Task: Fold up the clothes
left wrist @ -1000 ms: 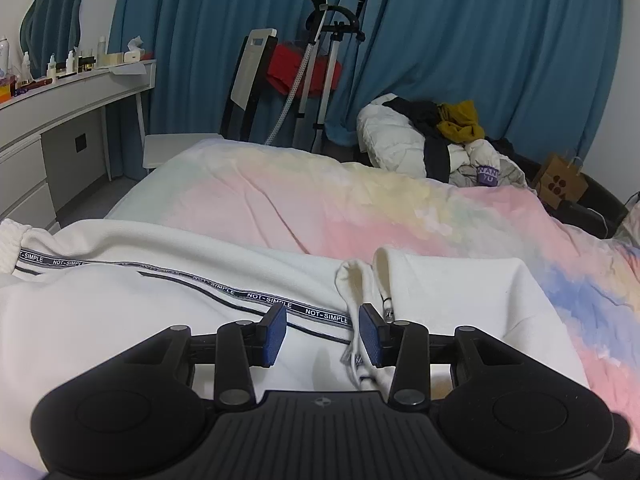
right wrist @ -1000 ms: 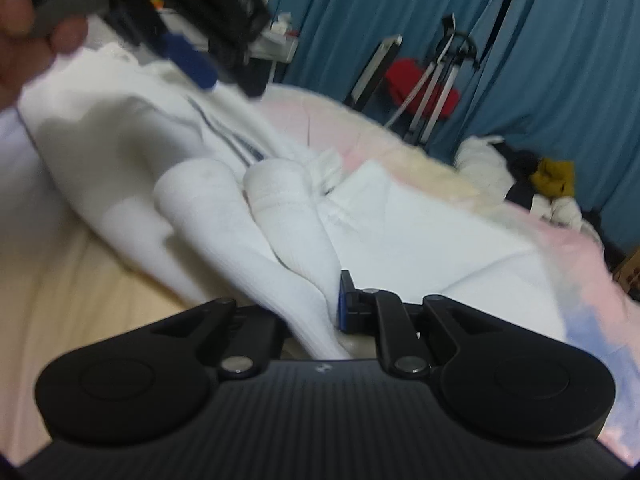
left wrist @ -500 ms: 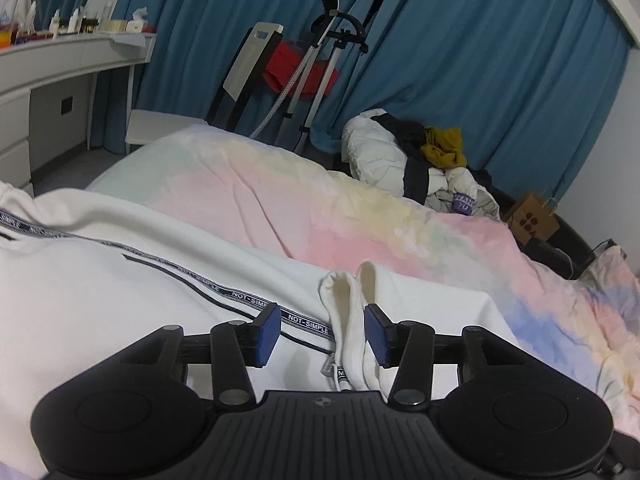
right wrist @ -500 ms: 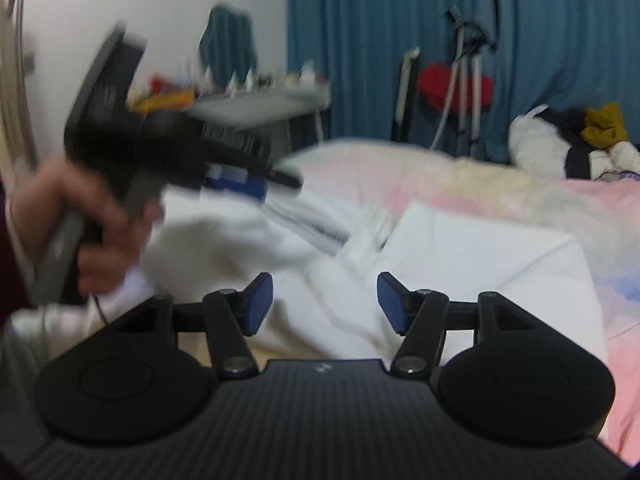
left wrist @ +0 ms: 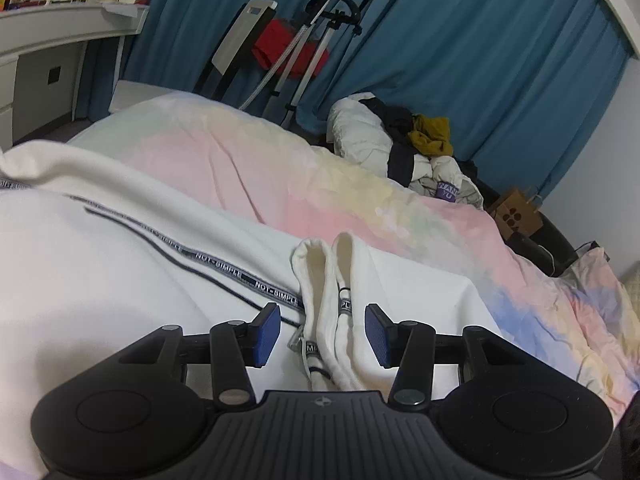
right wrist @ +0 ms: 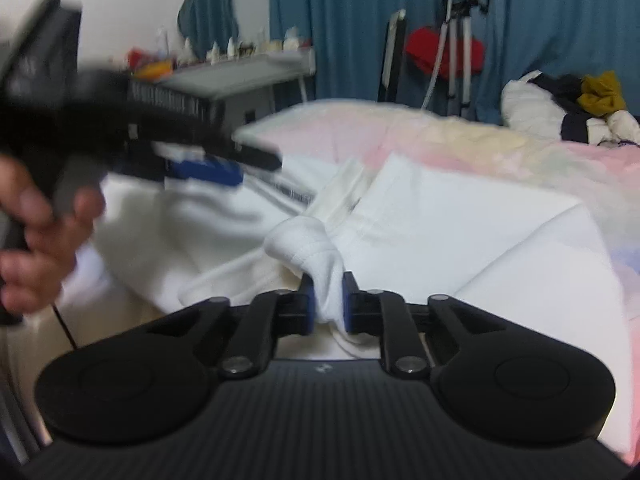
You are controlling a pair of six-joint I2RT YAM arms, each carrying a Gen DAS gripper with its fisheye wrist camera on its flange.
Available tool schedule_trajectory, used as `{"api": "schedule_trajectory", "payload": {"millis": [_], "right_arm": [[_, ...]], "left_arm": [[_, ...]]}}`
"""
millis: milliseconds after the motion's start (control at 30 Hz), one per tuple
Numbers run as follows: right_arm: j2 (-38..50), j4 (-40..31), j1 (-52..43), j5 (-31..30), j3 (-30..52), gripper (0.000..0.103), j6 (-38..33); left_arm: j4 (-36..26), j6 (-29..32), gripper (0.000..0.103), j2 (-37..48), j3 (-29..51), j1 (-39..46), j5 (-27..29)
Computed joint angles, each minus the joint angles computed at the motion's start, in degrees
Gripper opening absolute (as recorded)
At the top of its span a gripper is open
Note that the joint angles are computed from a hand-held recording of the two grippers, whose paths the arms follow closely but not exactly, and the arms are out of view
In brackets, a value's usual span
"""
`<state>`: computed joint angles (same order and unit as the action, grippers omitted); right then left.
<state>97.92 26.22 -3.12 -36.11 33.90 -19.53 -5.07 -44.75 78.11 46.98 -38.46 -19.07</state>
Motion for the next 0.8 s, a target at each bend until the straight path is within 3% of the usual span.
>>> {"api": "schedule_trajectory", "payload": {"millis": [100, 167, 267, 400, 467, 567, 633, 733, 767, 800], "right_arm": [[-7.5, 3.6, -1.3, -2.6, -5.4, 0.015, -0.4], [-8.2, 1.7, -1.7, -3.9, -5.6, 0.015, -1.8], [-3.0, -2.7, 0.8, 1.1, -2.9, 0.014, -5.7], [0.9, -3.3, 1.1, 1.5, -0.6, 0.015, -5.3], [0.3, -3.9, 0.4, 0.3, -0.4, 0.016, -4.2], [-1.1, -3.4, -0.5, -1.2, -1.4, 0.018, -2.6], [-2.5, -3.1, -1.0, -1.3, -2.4, 0.021, -2.9], [-5.7, -5.4, -2.3, -3.0, -3.5, 0.027, -2.8], [-6.9, -6.1, -3.1, -4.2, -3.8, 0.031, -2.6], [-8.2, -6.8, -3.8, -5.4, -4.2, 0.043, -2.4]], "left_arm": [[-1.4, -2.0, 0.05, -1.5, -0.7, -0.2, -1.0], [-3.7, -3.6, 0.05, -3.7, -1.3, -0.2, -2.3], [-9.0, -7.4, 0.05, -8.0, -1.7, -0.1, -4.2], [-19.1, -12.5, 0.055, -16.2, -1.6, 0.6, -5.4], [-25.3, -14.0, 0.067, -20.2, -0.9, 0.9, -6.1], [-36.5, -15.6, 0.073, -24.5, 1.2, 0.1, -9.6], [-42.6, -17.1, 0.075, -26.6, 2.3, 0.2, -11.0], [-45.1, -18.4, 0.08, -31.6, 0.4, 0.7, -11.6], [-45.8, -18.7, 0.08, -33.3, -0.2, 0.9, -11.7], [-46.0, -19.6, 0.081, -34.6, -1.2, 1.1, -11.6]]}}
